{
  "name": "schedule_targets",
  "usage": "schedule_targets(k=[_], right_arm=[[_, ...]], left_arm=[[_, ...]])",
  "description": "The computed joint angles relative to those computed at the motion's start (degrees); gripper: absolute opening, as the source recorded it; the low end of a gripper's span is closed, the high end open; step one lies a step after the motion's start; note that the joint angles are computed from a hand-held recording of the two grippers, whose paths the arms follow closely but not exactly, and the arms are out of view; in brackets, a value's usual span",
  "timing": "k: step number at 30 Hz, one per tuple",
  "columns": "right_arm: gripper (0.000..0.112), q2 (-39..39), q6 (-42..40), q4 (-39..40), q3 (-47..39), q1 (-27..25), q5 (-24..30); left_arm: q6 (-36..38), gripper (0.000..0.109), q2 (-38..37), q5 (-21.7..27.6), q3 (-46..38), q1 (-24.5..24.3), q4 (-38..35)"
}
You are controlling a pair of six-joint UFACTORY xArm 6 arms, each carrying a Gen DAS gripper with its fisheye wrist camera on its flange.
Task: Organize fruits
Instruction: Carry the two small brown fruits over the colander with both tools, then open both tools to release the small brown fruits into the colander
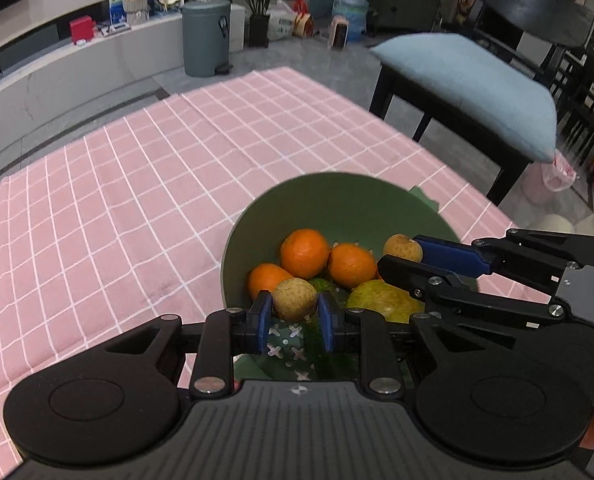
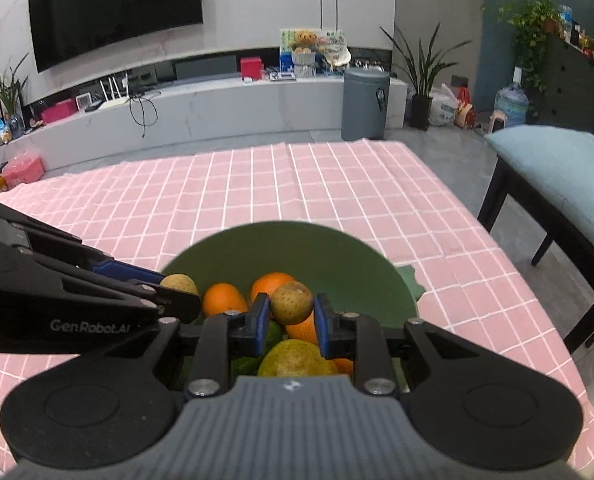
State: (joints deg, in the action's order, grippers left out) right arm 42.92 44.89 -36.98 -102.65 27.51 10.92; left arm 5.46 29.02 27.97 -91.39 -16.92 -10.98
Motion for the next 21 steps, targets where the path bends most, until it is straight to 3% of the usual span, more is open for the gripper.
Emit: schedule_targets(k=[12, 16, 21], right_arm=[[0.019, 3.94, -14.09, 15.96, -4.63, 0.96, 4.77], [0.020, 4.12, -15.60, 17.84, -4.98, 1.12, 5.56], [0.026, 2.98, -12.97, 15.57, -3.69, 1.04, 5.24]], left_arm=[[-0.47, 0.028, 3.85, 5.59, -4.72, 0.32, 3.50], [0.48, 0.028, 3.73, 4.62, -4.18, 0.31, 3.16], [-0.03, 0.038, 2.37, 2.90, -2.31, 0.41, 3.68]])
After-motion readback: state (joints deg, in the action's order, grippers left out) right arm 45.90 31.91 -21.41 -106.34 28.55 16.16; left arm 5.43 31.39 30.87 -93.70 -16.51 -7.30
